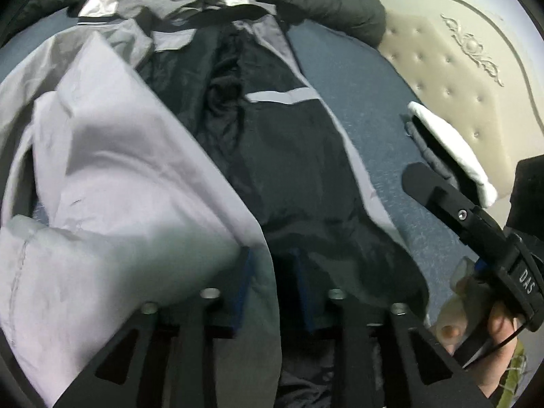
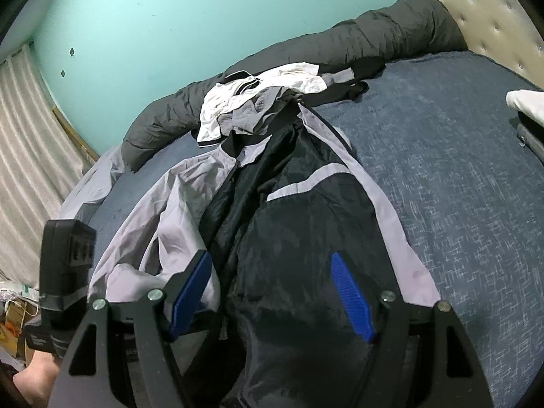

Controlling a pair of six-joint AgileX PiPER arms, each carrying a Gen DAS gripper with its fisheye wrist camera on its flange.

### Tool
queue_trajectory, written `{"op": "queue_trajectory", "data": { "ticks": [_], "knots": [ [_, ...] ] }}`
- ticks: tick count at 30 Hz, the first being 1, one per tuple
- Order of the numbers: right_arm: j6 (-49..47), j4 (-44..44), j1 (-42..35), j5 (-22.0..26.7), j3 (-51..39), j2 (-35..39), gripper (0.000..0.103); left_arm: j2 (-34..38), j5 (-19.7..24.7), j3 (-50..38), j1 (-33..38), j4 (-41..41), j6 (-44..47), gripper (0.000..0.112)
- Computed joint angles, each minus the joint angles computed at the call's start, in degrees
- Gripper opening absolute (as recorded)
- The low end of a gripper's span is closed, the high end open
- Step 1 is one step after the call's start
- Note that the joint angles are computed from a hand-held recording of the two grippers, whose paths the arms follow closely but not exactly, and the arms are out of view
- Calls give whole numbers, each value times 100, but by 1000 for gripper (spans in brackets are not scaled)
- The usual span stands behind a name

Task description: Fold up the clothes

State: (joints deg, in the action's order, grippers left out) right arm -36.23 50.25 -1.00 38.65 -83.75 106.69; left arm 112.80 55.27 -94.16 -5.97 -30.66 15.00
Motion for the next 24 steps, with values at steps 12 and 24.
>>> {"op": "queue_trajectory", "data": {
  "ticks": [12, 24],
  "knots": [
    [59, -29, 33, 54, -21, 23, 74, -1195, 198, 452, 1862, 226, 424, 68],
    [161, -220, 273, 30, -99, 151, 74, -887, -459, 917, 2850, 1525, 482, 70]
  ]
}}
